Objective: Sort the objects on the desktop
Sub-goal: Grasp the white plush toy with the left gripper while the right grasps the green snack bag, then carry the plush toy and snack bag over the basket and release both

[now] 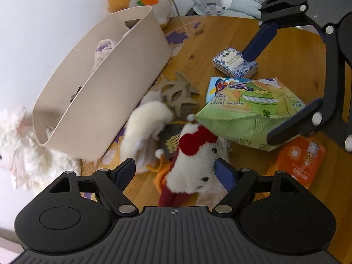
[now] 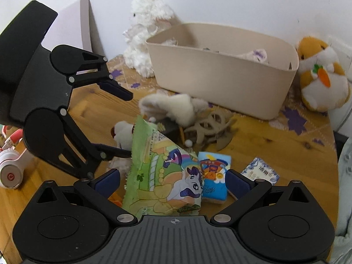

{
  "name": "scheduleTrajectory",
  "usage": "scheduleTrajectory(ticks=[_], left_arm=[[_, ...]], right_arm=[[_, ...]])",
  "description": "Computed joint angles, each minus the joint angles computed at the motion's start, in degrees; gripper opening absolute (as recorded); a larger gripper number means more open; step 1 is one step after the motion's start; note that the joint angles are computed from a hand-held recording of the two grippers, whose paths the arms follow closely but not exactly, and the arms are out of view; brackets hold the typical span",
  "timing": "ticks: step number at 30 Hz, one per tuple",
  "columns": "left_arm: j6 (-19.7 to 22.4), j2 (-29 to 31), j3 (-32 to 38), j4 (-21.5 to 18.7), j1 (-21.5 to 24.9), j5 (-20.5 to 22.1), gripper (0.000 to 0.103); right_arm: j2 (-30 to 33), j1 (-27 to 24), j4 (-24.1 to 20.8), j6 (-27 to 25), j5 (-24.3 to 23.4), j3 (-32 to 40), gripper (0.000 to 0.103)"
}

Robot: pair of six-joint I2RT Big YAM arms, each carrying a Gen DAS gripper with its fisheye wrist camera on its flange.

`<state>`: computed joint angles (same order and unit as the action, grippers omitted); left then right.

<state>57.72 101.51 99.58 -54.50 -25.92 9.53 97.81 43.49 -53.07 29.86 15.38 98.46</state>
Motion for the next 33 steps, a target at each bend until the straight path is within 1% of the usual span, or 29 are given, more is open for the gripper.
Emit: scheduleTrajectory(ticks=[2,3,4,5,6,7,8,9,10,11,14,17,24,28,33], left_arm=[[0.6,0.19,-0.71,1.24,-0.51,-0.24,0.08],[0.66,0.42,-0.67,1.25,-0.68,-0.23,0.08],[0.65,0.67,-0.53,1.18,-0.84,-0.25,0.08],[0.54,0.87,-0.47,1.21,-0.97,-0.08,0.075],[0.47,1.22,-0.1,0.73,-1.08,0.22,0.066],[0.37,1.76,0.69,-0.48,-1.16,0.34,0.061],[0.01,2.36,1.6,-1.87,-1.21,0.55,0.054],[-0.52,2.66,2.09,-2.48,-1.15,1.07,0.049],[-1.27,2.89,2.52,-2.84,-1.14,1.2,0.048],[-1.72,3.05,2.79,-3.02,-1.11,1.12,0.047],[-3.4,3.86,4.28,-4.66,-0.77,1.3,0.043],[-5.26,3.55,3.97,-5.33,-0.47,1.63,0.041],[-5.93,2.03,3.05,-5.55,0.74,2.74,0.041],[-6.26,0.18,1.77,-4.46,1.45,3.74,0.041],[-7.42,-1.11,1.76,-4.12,2.22,4.97,0.041]], right_arm=[[0.75,-0.08,-0.65,0.68,-0.22,0.48,0.103],[0.89,-0.13,-0.61,1.04,-0.34,0.41,0.103],[0.88,-0.25,-0.22,1.51,-0.87,0.17,0.1],[0.78,-0.43,0.25,1.8,-1.76,-0.18,0.091],[0.9,-0.64,0.17,2.18,-2.73,-0.16,0.086],[1.12,-0.84,-0.27,2.74,-3.75,-0.01,0.081],[1.14,-0.98,-0.32,3.33,-4.66,-0.1,0.08],[1.0,-0.9,0.1,3.79,-4.56,-0.43,0.078],[0.75,-0.91,0.63,4.03,-4.81,-0.85,0.075],[0.56,-0.9,0.91,4.27,-4.9,-1.11,0.069],[0.24,-1.06,1.71,4.86,-5.37,-1.71,0.064],[-0.23,-1.07,2.18,4.37,-5.8,-2.11,0.059],[-2.59,-1.15,4.39,4.09,-4.29,-4.47,0.056],[-4.04,-1.2,5.06,3.69,-3.03,-5.29,0.055],[-5.06,-1.69,5.02,2.78,-1.43,-5.06,0.055]])
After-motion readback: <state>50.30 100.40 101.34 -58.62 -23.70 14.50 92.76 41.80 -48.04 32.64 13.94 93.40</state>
